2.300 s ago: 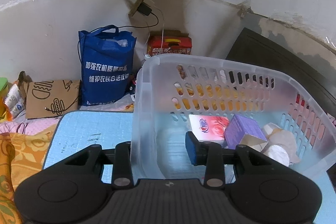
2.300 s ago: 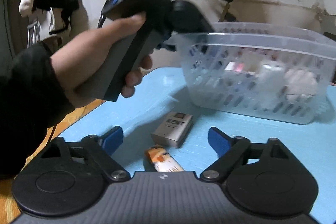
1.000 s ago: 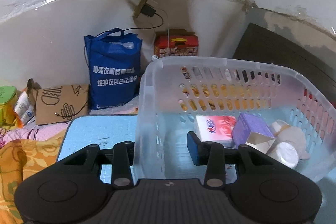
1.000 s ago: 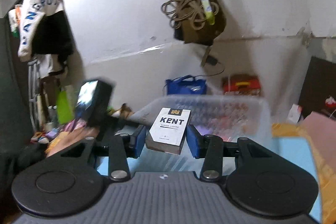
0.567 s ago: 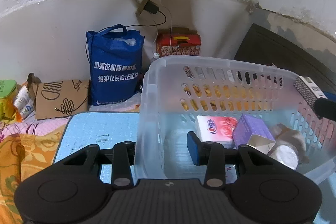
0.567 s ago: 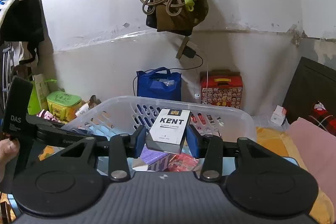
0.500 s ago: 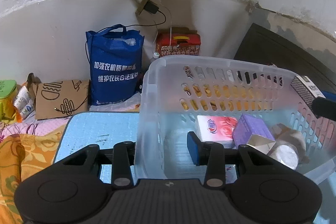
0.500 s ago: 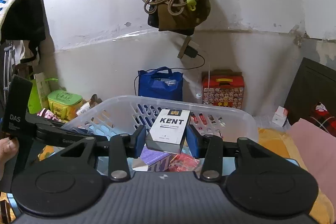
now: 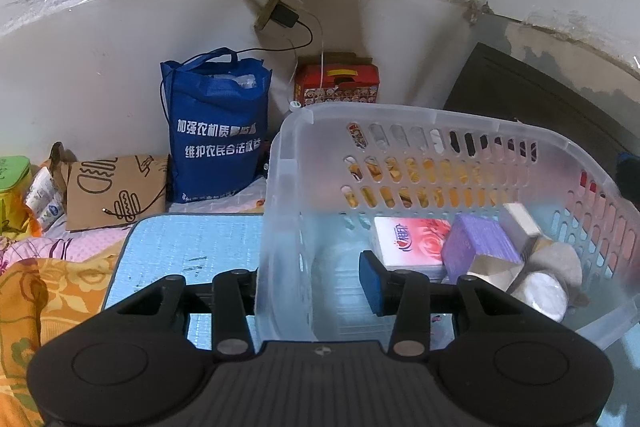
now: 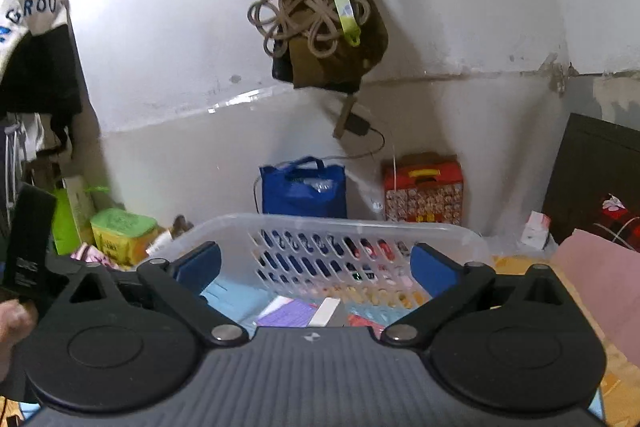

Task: Organize objects
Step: 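Drop the KENT pack into the basket with the right gripper, then grasp the small white-and-orange bottle with the right gripper and lift it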

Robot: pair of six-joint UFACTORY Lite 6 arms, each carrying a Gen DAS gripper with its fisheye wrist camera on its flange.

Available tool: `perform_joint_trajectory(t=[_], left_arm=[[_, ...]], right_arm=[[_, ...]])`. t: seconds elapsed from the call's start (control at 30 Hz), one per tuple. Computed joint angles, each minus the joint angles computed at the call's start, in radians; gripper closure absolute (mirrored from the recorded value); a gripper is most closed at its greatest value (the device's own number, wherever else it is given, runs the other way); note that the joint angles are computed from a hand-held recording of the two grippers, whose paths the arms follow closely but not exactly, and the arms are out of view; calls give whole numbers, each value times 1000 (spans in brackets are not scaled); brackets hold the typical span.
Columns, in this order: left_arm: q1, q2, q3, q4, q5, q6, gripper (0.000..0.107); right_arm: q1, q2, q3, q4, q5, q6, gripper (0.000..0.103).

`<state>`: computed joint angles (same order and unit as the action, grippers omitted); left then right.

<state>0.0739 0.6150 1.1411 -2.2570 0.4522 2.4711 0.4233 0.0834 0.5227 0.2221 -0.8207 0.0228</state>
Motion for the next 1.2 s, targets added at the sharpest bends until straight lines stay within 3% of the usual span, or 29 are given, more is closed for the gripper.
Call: perform_joint_trajectory(t=[0.3, 0.47, 0.67, 0.77, 0.87, 0.93, 1.1, 1.2], left_arm=[[4, 4, 8, 32, 3, -30, 60], [7, 4, 6, 45, 10, -35, 60], [4, 6, 9, 35, 6, -24, 60], [7, 7, 15, 63, 4, -51, 60], [10, 7, 14, 65, 7, -48, 60], [5, 4, 9, 37, 3, -24, 60], [1, 3, 14, 36, -2, -20, 60], [-3, 2, 12, 18, -7, -2, 60]], right_arm=[[37, -19, -41, 22, -27, -6, 0], [97, -111, -190, 34, -168, 50, 0], [321, -164, -282, 243, -238, -141, 0], [462, -157, -367, 343, -401, -85, 0], [558, -108, -418, 312, -449, 12, 0], [670, -11, -388, 410, -465, 9, 0], [703, 235, -277, 338, -413, 135, 0], [714, 313, -208, 334, -348, 135, 6]])
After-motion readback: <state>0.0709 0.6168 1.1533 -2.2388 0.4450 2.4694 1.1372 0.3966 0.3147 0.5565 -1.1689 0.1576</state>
